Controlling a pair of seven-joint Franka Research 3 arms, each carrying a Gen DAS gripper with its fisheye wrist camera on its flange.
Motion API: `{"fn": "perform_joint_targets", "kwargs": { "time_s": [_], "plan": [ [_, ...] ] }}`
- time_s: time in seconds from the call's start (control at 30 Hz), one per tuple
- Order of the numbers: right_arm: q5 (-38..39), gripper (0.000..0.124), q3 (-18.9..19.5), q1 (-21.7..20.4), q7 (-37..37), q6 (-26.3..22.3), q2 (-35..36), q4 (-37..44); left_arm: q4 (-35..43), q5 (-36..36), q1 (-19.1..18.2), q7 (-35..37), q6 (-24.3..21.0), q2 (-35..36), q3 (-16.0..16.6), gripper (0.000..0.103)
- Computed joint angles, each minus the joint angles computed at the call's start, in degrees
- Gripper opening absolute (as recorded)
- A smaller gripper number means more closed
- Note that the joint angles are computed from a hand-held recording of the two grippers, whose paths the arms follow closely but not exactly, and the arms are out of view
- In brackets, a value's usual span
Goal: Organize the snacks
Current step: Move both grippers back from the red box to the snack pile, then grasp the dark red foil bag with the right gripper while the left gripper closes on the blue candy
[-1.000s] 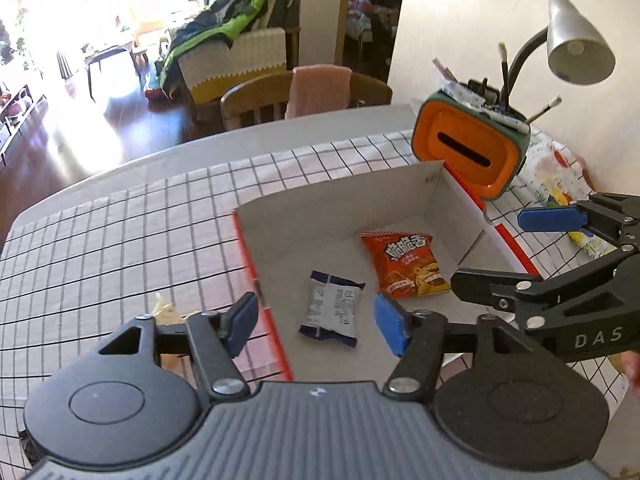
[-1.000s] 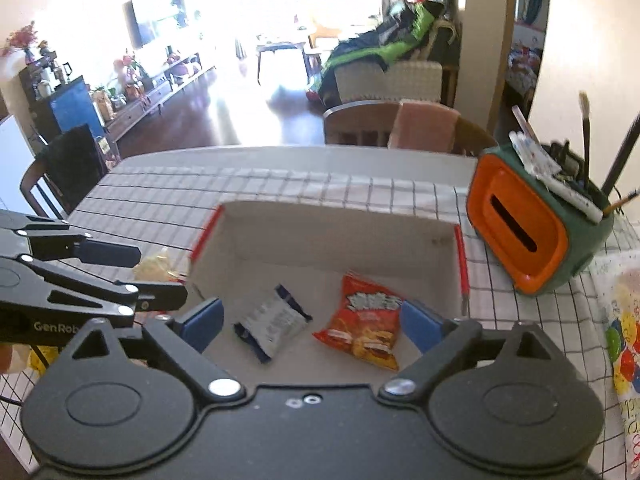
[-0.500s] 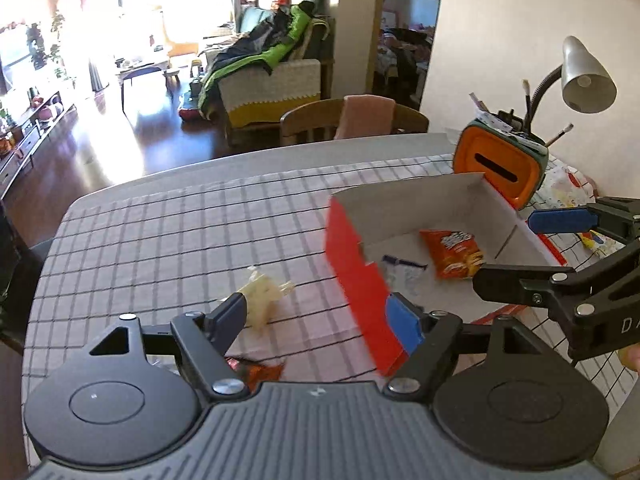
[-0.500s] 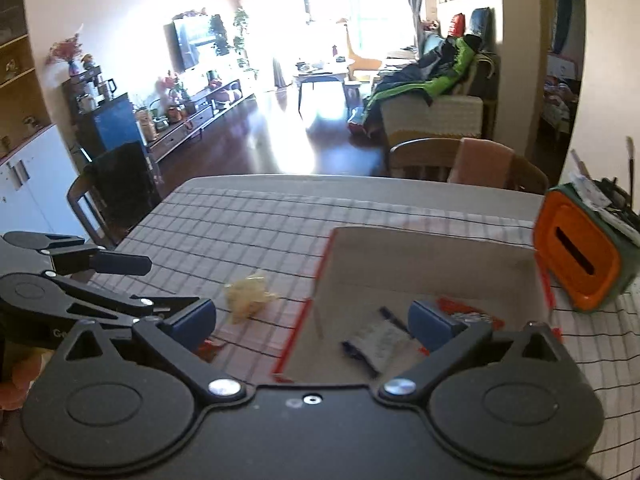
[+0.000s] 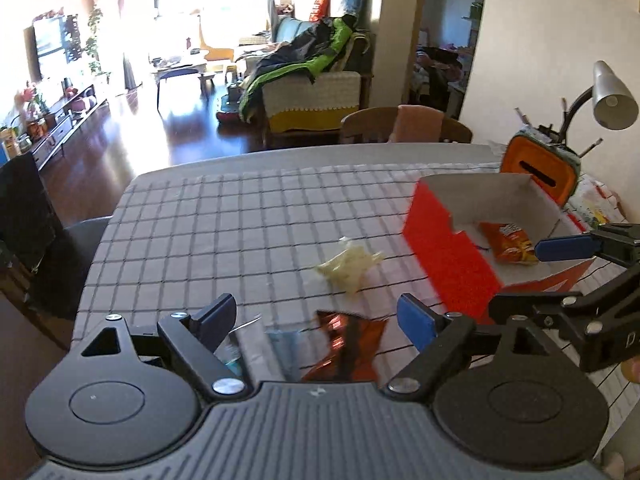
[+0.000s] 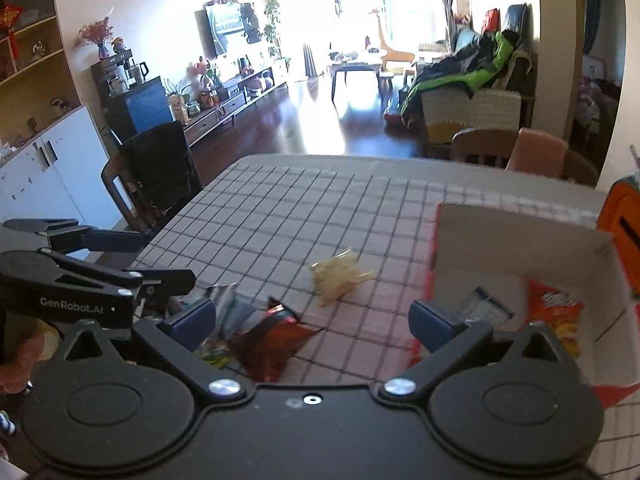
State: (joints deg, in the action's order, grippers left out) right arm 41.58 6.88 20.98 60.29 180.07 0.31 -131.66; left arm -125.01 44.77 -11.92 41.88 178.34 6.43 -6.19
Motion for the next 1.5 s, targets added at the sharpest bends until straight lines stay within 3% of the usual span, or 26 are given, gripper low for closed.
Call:
{"fn": "perform_joint_targets", "kwargs": {
  "time_s": [0.07, 0.17, 0.33, 0.43, 0.53, 0.67, 0.7, 0.87, 0.97, 1.1, 1.27, 1.3, 1.33, 1.5],
  "plan": [
    [-5.40, 0.103, -0.37, 0.36, 6.24, 0.44, 1.27, 0.17, -1.60, 2.67, 0.08, -1.83, 1.27, -0.37, 1.53, 0.088],
    [-21.65, 0.103, -3.66, 2.57, 22.17, 0.47, 2.97, -0.16, -3.57, 1.30, 1.92, -0.15, 1.66, -0.44, 1.15, 0.088],
    [-28.40, 0.103, -3.76, 2.45, 28.45, -1.05, 5.52, 1.09, -5.68, -8.91, 5.49, 9.01, 1.88, 0.69, -1.38, 0.088],
    [-37.13, 0.103, -8.12, 5.92, 36.27, -1.79, 7.52, 2.39, -5.74, -10.73, 5.07, 11.18, 2.02, 1.68, -0.49, 0.088],
    [-36.86, 0.103, -6.28, 4.29, 35.46, -2.56, 9.06, 3.57, -5.85, -15.51, 6.92, 15.51, 2.33, 2.83, -2.57, 0.088],
    [-35.66, 0.103, -4.88, 2.83, 34.89, -3.62, 10.45, 4.57, -4.70, -16.47, 4.92, 17.35, 1.59, 4.68, -1.02, 0.087],
    [-35.26, 0.103, -4.64, 2.57, 34.58, -3.78, 10.76, 4.80, -4.54, -17.83, 5.79, 18.80, 1.46, 5.14, -2.10, 0.087],
    [-38.42, 0.103, -7.40, 4.53, 37.75, -5.13, 12.15, 5.71, -2.25, -27.10, 11.14, 27.59, -1.74, 8.04, -8.85, 0.056],
    [-37.33, 0.103, -6.46, 3.49, 37.40, -5.43, 12.82, 6.21, -0.42, -30.89, 11.57, 30.24, -3.38, 10.02, -9.48, 0.050],
    [-37.50, 0.103, -7.08, 3.89, 38.20, -6.17, 13.45, 7.12, 1.59, -31.81, 9.63, 30.80, -4.55, 11.84, -7.41, 0.048],
    [-35.97, 0.103, -5.61, 2.66, 36.81, -6.61, 14.03, 7.80, 3.09, -34.41, 10.86, 33.08, -4.91, 13.34, -8.51, 0.046],
    [-35.35, 0.102, -5.10, 2.24, 36.24, -6.72, 14.21, 7.98, 3.38, -35.34, 11.69, 33.96, -5.03, 13.59, -9.44, 0.043],
    [-34.65, 0.102, -4.55, 1.77, 35.55, -6.80, 14.38, 8.13, 3.74, -37.81, 14.41, 36.34, -5.29, 14.15, -12.37, 0.039],
    [-32.42, 0.102, -3.35, 1.01, 33.25, -7.15, 14.77, 8.65, 4.37, -47.45, 21.35, 42.48, -6.52, 15.29, -19.29, 0.038]
  ]
}}
